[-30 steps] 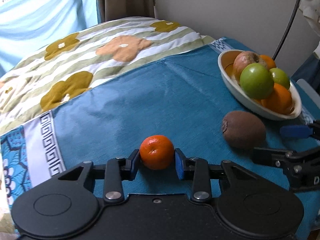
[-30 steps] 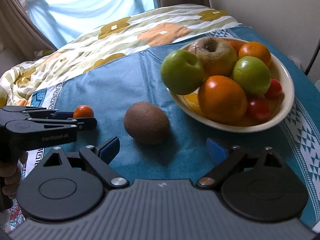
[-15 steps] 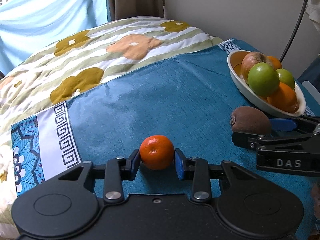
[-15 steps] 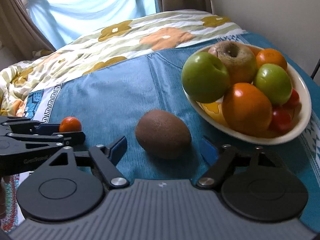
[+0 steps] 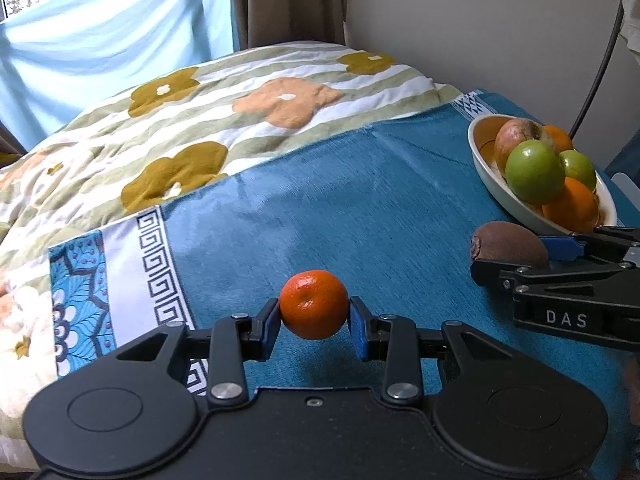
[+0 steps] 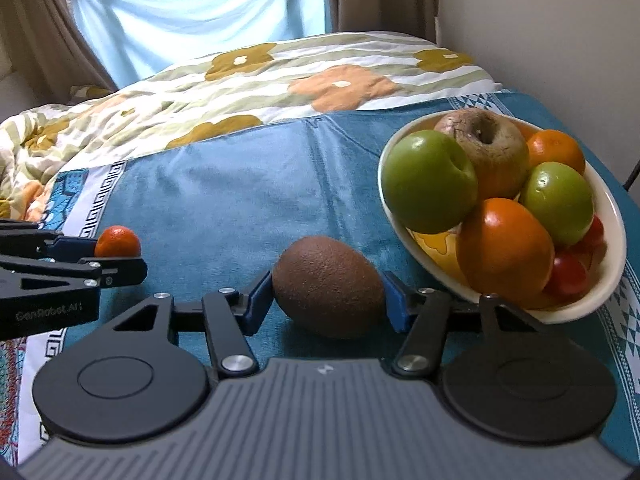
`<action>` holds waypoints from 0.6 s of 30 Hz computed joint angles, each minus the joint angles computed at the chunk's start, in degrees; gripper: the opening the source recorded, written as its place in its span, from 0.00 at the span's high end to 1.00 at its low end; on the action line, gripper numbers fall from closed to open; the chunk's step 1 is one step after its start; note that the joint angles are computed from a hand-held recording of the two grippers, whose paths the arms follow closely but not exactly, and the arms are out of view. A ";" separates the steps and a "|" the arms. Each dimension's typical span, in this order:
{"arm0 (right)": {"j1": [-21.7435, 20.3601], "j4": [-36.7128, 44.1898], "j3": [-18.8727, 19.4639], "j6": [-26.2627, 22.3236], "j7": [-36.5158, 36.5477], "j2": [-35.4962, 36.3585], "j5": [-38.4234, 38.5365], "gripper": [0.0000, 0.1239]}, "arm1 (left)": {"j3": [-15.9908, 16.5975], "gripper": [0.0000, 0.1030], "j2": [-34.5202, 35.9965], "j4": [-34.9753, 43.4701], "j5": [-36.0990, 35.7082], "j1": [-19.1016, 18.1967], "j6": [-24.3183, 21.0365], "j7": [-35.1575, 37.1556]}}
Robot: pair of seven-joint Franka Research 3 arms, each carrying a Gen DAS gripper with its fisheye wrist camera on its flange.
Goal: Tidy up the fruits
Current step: 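Grasp the last mandarin with the left gripper while the right gripper grasps the kiwi, then carry the mandarin and kiwi into the cream bowl with both grippers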
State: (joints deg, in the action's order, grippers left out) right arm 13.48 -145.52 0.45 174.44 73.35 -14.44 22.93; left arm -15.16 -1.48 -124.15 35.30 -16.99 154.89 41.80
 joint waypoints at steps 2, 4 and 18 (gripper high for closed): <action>1.44 -0.22 -1.17 -0.38 -1.73 -0.93 1.22 0.41 | -0.15 0.61 -0.66 -0.07 0.55 -0.07 -0.57 -1.01; 2.46 -0.47 -2.02 -0.95 -3.35 -2.11 2.38 0.41 | -0.39 0.61 -1.44 -0.11 1.18 -0.12 -1.31 -2.12; 4.11 -1.22 -6.39 -6.89 -12.74 -11.60 9.08 0.42 | -4.02 0.61 -7.21 1.12 3.25 -1.64 -9.60 -10.73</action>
State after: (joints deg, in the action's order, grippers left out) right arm 17.59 -146.74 -5.94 167.55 60.61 -26.04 32.01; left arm -19.19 -8.69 -123.03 38.55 -18.63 145.29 31.06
